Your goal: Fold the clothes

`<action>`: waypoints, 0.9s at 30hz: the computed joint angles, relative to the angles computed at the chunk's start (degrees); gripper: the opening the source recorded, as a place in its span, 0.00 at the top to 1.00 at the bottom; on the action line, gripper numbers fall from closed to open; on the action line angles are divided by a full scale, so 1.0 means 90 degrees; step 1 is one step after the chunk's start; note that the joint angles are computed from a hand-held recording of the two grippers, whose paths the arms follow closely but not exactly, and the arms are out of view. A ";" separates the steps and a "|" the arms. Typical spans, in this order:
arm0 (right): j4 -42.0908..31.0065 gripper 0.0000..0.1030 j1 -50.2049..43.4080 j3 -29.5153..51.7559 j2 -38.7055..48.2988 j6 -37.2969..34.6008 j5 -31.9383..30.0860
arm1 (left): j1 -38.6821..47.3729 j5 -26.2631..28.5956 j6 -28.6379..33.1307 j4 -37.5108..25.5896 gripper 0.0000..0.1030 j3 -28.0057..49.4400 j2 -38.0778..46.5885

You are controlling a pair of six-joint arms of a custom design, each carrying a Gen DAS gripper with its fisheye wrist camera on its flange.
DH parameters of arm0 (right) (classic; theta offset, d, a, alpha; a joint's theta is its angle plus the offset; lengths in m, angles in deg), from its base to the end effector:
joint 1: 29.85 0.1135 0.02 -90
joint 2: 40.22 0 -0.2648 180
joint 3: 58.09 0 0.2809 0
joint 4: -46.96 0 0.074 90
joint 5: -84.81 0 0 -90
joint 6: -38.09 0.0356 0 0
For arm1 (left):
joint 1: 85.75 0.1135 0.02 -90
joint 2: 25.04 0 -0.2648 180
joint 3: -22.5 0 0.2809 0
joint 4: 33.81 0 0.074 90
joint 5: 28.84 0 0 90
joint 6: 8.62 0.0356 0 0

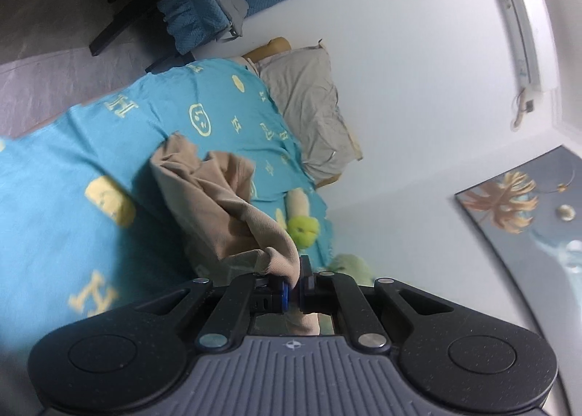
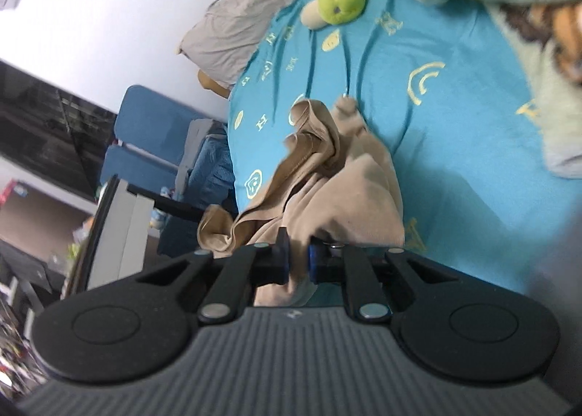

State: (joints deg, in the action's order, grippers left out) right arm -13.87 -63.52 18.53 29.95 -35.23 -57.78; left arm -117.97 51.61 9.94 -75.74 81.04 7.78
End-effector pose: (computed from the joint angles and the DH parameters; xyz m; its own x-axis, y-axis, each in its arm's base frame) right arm 0.2362 -0.1234 0.3164 -0.6619 0.6504 -0.3726 0.1480 0.6007 0.7857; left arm 0.1345 -0.0778 0.3485 -0.4458 -0.8240 -0.3495 -0.0994 0.4337 -0.8956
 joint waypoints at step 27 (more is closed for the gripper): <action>0.0926 0.86 0.2561 0.3972 0.4898 0.0495 0.2003 | 0.2901 0.1785 0.2508 0.1544 0.90 0.1999 0.5452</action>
State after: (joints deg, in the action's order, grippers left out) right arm -5.54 -40.48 54.28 74.03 -30.78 -39.75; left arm -91.86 67.68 32.51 -61.85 99.04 56.85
